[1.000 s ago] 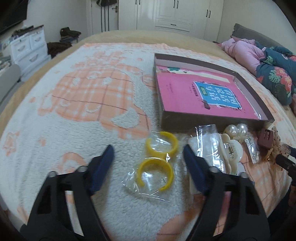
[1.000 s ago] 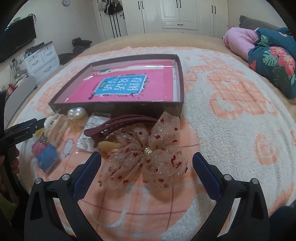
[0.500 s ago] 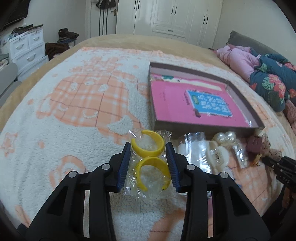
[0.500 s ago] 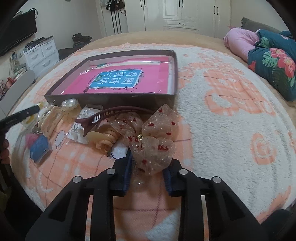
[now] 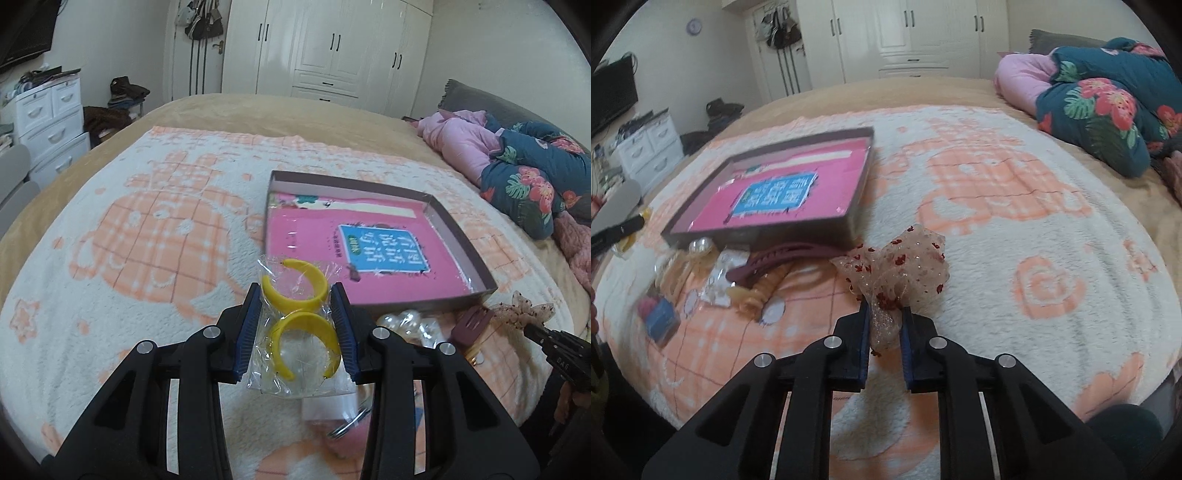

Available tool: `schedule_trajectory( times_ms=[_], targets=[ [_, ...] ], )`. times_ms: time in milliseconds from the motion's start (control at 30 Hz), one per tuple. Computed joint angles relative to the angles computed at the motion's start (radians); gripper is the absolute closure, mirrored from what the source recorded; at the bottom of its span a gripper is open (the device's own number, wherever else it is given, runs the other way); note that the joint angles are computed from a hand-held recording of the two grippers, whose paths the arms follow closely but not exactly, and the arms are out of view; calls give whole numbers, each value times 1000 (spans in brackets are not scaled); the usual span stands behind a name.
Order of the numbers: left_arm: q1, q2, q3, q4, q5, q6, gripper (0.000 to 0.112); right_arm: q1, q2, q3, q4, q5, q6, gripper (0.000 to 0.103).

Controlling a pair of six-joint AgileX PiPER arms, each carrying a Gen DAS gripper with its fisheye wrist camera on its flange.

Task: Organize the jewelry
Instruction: 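Lower the yellow bangles into the box with the left tool while the right tool drops the bow there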

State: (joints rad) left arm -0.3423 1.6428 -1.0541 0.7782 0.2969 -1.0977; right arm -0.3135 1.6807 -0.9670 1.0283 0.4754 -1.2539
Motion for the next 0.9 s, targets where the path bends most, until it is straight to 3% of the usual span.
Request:
schedule_trajectory(
  times_ms=[500, 900],
  targets=[
    [-8, 155, -213, -127, 36, 132, 82, 38, 31, -154, 105, 84, -55, 90],
    [-10, 288, -386, -200, 97, 244, 82, 183, 167, -358, 7, 79, 96, 90]
  ],
)
